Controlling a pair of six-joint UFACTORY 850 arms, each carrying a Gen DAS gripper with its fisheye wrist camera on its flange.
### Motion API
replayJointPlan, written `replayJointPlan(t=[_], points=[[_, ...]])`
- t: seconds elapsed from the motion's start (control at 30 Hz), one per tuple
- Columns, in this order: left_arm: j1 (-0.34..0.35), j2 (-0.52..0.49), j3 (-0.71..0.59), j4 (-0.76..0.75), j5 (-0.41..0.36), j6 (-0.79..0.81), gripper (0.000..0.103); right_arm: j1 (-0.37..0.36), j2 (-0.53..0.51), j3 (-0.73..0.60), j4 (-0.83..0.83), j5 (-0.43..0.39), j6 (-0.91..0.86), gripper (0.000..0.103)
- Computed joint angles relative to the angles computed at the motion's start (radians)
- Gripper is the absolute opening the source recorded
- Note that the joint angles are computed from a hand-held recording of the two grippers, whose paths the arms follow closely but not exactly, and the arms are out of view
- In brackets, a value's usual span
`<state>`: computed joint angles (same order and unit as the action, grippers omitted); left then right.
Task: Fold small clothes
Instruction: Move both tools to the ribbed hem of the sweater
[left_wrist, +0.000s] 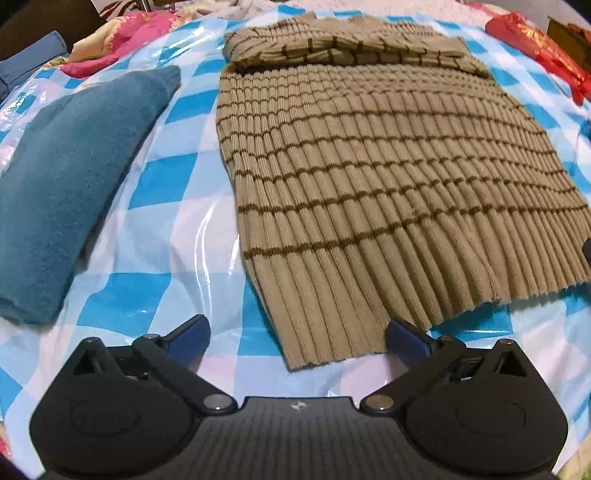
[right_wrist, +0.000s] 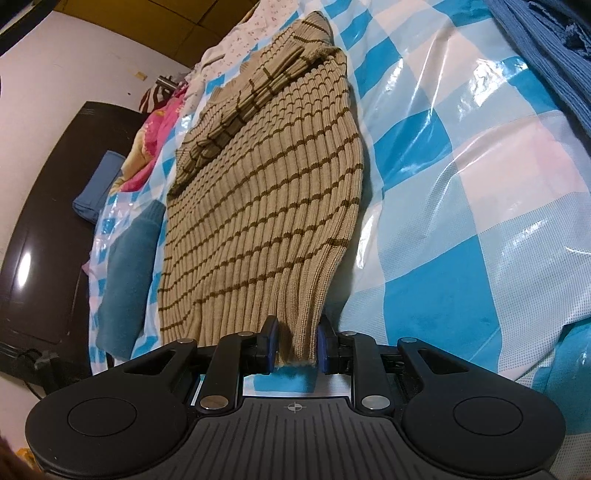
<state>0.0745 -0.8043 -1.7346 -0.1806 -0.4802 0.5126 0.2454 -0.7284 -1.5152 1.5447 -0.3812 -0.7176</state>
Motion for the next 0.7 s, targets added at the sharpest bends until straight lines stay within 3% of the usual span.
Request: replayJointPlan(t=[0.1, 0.13, 0.37, 0.47, 0.7], points=[[-0.001, 0.005, 0.0, 0.03, -0.006, -0.04, 0.103, -0.001, 0.004, 0.009, 0.043, -0.006, -0.04, 0.022], [0.001, 0.013, 0.01, 0.036, 0.006, -0.055, 0.098, -0.002, 0.005, 0.012, 0.055, -0.009, -0.052, 0.022], [0.025, 0.02, 0.0, -0.112, -0.019, 0.029, 0.041, -0.003, 0.011, 0.024, 0.104, -0.02, -0.097, 0.023], [0.032, 0.015, -0.014, -0.181, -0.062, 0.075, 0.037, -0.003, 0.012, 0.026, 0.112, -0.025, -0.099, 0.023], [0.067, -0.003, -0.046, -0.354, -0.151, 0.195, 0.041, -0.004, 0.009, 0.022, 0.095, -0.028, -0.081, 0.023]])
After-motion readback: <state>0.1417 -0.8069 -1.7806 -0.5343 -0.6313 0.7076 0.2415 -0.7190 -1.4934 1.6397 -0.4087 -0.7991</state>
